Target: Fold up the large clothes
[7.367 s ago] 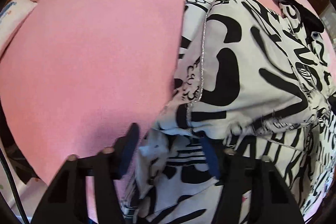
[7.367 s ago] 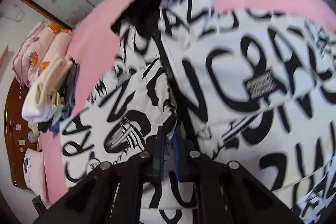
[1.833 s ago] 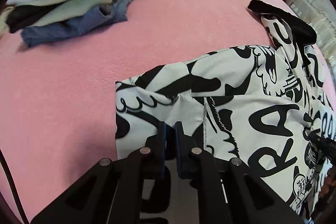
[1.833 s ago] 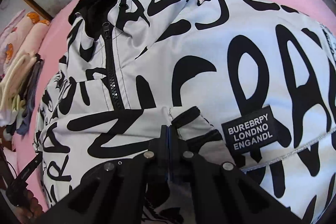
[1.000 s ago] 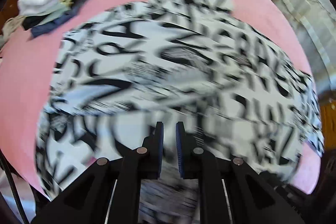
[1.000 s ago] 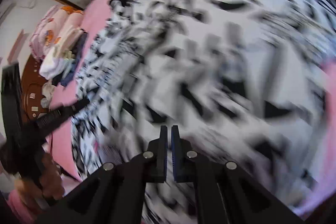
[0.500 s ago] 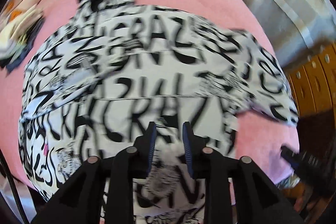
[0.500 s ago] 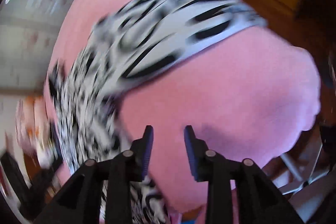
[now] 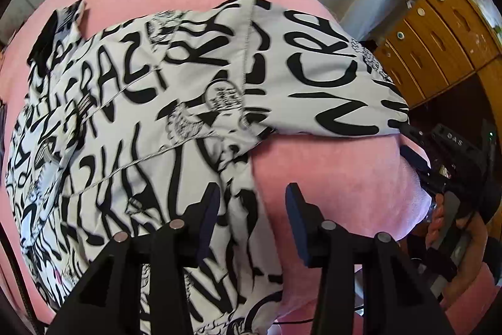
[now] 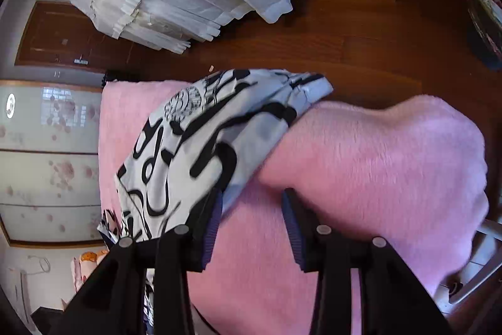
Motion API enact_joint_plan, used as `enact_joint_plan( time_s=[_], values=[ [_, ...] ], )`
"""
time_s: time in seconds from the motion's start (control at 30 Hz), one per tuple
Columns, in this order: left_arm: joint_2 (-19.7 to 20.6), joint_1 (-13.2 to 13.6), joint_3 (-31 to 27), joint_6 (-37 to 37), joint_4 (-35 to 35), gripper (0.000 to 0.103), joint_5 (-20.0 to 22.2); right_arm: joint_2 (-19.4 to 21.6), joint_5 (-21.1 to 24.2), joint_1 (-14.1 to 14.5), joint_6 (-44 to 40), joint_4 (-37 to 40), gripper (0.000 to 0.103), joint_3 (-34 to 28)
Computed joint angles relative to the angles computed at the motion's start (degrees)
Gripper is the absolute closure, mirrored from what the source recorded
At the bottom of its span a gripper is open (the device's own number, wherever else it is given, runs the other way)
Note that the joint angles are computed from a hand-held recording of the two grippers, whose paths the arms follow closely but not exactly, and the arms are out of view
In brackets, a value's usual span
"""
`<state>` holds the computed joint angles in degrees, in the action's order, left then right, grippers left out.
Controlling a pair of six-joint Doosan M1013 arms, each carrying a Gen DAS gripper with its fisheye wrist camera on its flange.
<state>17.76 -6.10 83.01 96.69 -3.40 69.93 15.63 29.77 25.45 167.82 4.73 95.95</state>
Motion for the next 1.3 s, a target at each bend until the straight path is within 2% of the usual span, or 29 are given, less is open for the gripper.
enact_joint_plan(
  time_s=[0.17, 0.27, 0.33, 0.37, 0.47, 0.6, 0.67, 0.8, 1.0, 1.13, 1.3],
  values=[
    [1.83, -0.40, -1.76, -3.46, -1.77, 0.060, 1.51, 0.92, -2.78, -1.39, 3.67, -1.22, 0.064, -0.08],
    [2.58, -0.04, -2.76, -5.68, -3.45, 0.060, 2.40, 1.73, -1.65, -2.24, 6.13, -1.61, 0.064, -1.34],
    [2.92, 0.58, -3.53, -6.99, -5.13, 0.060, 2.85, 2.03, -1.47, -2.37, 9.63, -4.06, 0.075, -1.98],
    [2.96, 0.80, -3.72, -7.36, -5.54, 0.060, 2.84, 2.12, -1.77, -2.32, 11.76, -5.69, 0.084, -2.19],
    [2.64, 1.84, -3.85, -7.59, -6.37, 0.060, 2.20, 2.38, -2.44, -1.50, 19.84, -15.59, 0.093, -3.42],
    [1.70, 3.82, -3.00, -6.33, -5.04, 0.060, 0.22, 3.34, 1.49, 1.38, 29.50, -35.18, 0.098, -8.20],
    [1.32, 5.26, -2.60, -5.76, -4.43, 0.060, -0.50, 4.10, 3.97, 2.66, 30.50, -41.20, 0.098, -10.82],
    [0.93, 8.94, -2.22, -5.91, -4.52, 0.060, -1.06, 6.44, 9.13, 5.41, 25.16, -49.39, 0.099, -17.68],
    [-0.24, 15.42, -1.66, -5.63, -4.57, 0.060, -1.70, 9.66, 11.93, 9.30, 20.93, -56.56, 0.099, -25.88],
    [-1.11, 19.07, -1.10, -4.46, -2.68, 0.060, -2.86, 12.49, 11.38, 12.01, 15.70, -56.27, 0.099, -31.50],
    [-1.08, 24.29, -1.26, -3.22, -4.50, 0.060, -2.29, 17.45, 11.20, 15.63, 3.09, -50.98, 0.099, -39.62]
  ],
)
